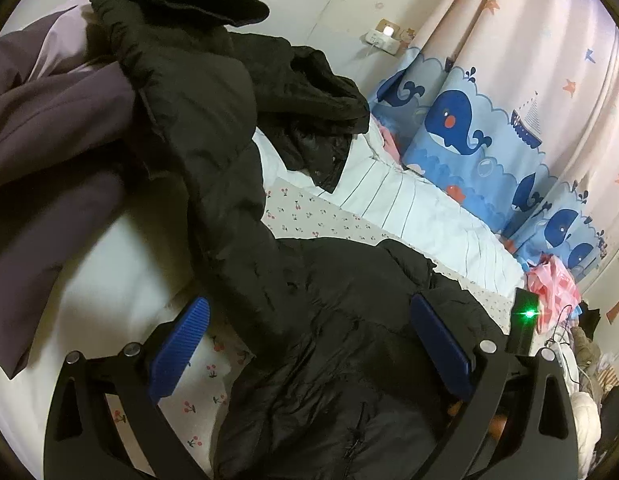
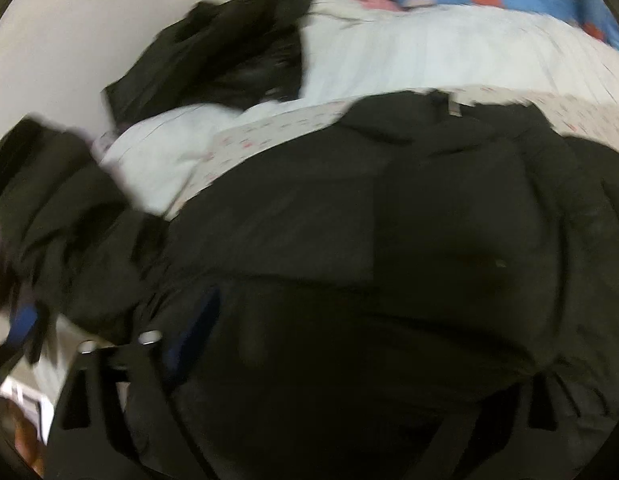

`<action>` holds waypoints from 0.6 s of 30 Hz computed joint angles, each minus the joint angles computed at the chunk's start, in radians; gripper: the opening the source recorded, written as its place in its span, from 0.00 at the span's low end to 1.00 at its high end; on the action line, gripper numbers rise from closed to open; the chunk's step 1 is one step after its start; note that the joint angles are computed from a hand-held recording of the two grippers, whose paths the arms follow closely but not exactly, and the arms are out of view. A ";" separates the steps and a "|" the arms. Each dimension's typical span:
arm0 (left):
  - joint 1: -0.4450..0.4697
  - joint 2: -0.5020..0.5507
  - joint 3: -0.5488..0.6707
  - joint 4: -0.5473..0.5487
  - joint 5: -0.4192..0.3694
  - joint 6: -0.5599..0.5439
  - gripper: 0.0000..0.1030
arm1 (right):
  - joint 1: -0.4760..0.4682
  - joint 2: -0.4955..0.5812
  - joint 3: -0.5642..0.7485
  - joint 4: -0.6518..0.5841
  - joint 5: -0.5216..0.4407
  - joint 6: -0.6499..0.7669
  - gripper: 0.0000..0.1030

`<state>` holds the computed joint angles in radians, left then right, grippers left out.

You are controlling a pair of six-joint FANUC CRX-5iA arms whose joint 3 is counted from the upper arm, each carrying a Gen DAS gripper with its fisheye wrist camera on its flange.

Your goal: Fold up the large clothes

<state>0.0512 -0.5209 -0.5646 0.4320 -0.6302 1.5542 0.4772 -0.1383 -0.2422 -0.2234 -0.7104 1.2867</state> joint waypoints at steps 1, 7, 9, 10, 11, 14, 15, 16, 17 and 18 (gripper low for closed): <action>0.000 0.004 0.002 0.004 0.000 -0.003 0.93 | 0.015 -0.022 -0.032 0.009 0.048 -0.005 0.93; -0.019 0.014 0.014 -0.027 -0.003 0.018 0.93 | 0.079 0.089 0.098 0.123 -0.207 0.065 0.93; -0.021 0.019 0.018 -0.033 -0.009 0.022 0.93 | 0.183 0.116 0.059 0.385 -0.300 -0.027 0.93; -0.022 0.021 0.019 -0.032 -0.011 0.023 0.93 | 0.232 0.114 0.013 0.516 -0.293 -0.045 0.93; -0.021 0.024 0.021 -0.033 -0.012 0.025 0.93 | 0.278 0.095 -0.050 0.647 -0.280 -0.080 0.93; -0.020 0.026 0.020 -0.026 -0.014 0.022 0.93 | 0.391 0.087 -0.195 1.035 -0.324 -0.263 0.93; -0.020 0.026 0.019 -0.025 -0.013 0.022 0.93 | 0.420 0.077 -0.260 1.161 -0.309 -0.288 0.93; -0.020 0.025 0.018 -0.024 -0.012 0.022 0.93 | 0.440 0.074 -0.296 1.236 -0.313 -0.313 0.93; -0.021 0.025 0.017 -0.022 -0.011 0.020 0.93 | 0.457 0.073 -0.352 1.357 -0.326 -0.356 0.93; -0.021 0.024 0.017 -0.025 -0.011 0.021 0.93 | 0.464 0.079 -0.399 1.466 -0.322 -0.390 0.93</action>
<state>0.0302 -0.4966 -0.5474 0.4073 -0.6407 1.5756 0.9410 -0.0596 -0.6416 1.2422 -1.0324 0.8966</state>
